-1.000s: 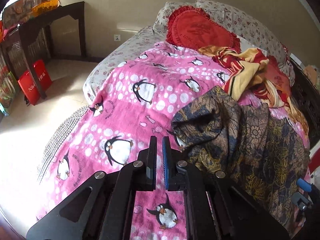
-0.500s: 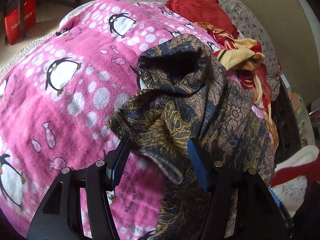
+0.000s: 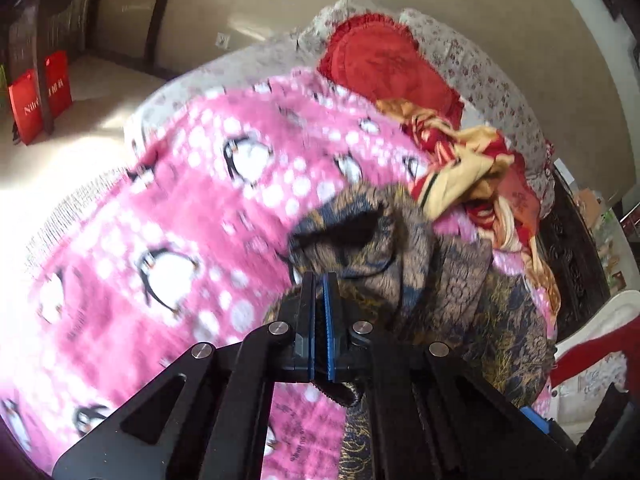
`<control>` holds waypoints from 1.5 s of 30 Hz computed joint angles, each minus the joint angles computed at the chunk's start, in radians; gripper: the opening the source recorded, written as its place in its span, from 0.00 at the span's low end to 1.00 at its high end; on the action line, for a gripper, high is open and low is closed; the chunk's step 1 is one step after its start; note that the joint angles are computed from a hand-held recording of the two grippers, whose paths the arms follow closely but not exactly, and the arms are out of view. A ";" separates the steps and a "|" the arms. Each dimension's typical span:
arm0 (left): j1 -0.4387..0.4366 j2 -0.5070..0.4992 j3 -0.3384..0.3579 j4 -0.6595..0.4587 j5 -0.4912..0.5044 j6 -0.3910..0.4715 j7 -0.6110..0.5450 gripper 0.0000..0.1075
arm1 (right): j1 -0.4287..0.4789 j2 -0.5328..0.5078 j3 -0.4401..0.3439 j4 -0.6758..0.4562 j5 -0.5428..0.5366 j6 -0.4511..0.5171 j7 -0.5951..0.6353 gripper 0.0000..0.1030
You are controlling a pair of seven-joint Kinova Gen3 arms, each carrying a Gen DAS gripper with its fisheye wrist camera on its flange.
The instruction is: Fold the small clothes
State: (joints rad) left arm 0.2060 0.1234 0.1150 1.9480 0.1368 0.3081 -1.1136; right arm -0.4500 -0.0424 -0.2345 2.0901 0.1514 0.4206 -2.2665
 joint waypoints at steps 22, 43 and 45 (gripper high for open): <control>-0.086 -0.072 0.022 -0.063 -0.195 0.204 -0.014 0.00 | 0.408 0.244 -0.488 -0.113 -0.427 -0.145 0.526 0.81; -0.096 -0.031 -0.053 0.033 -0.087 0.134 -0.062 0.11 | -0.163 0.501 0.047 -0.350 -0.535 -0.211 0.532 0.04; -0.078 -0.042 -0.059 0.034 -0.136 0.131 -0.019 0.11 | -0.092 0.450 -0.017 -0.308 -0.501 -0.235 0.561 0.04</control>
